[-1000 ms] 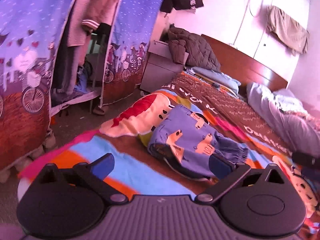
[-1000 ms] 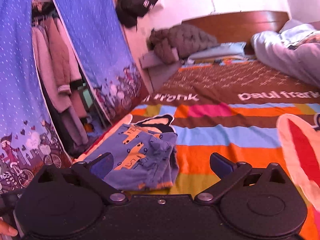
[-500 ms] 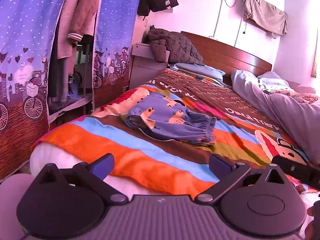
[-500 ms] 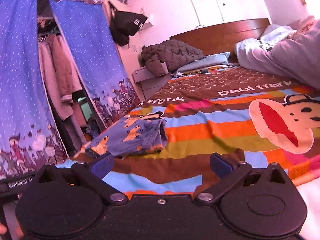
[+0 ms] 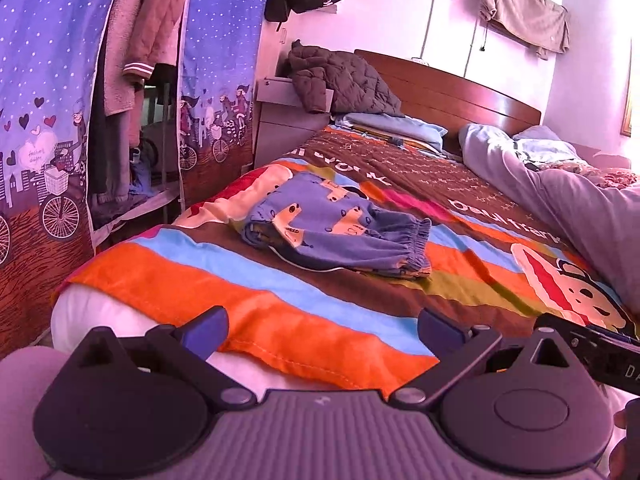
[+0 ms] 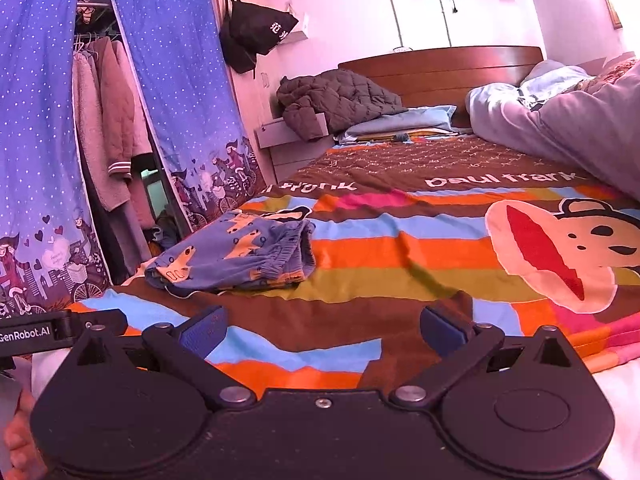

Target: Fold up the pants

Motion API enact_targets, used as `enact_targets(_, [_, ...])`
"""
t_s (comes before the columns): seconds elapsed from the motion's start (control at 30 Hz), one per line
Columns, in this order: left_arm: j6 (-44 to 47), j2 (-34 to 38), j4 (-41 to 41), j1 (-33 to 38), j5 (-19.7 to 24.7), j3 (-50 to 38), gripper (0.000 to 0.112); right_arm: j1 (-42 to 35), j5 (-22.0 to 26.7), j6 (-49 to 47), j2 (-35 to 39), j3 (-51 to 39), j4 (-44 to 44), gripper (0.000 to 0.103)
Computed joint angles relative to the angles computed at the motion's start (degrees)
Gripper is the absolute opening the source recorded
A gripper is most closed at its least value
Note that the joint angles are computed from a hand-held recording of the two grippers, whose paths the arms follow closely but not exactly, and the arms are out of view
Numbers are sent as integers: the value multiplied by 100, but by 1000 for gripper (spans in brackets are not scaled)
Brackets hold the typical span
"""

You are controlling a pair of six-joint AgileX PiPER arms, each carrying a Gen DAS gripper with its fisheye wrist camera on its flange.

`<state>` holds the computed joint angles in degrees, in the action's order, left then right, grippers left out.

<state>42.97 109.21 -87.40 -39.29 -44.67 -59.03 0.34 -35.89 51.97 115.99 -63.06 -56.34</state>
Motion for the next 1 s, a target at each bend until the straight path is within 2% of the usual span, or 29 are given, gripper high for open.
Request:
enact_targets(0.33, [-47, -4, 99, -2, 53, 27, 103, 66, 45, -530, -75, 57, 200, 102])
enact_targets(1.0, [203, 36, -74, 7, 31, -48, 103, 66, 124, -528, -51, 24, 233, 102])
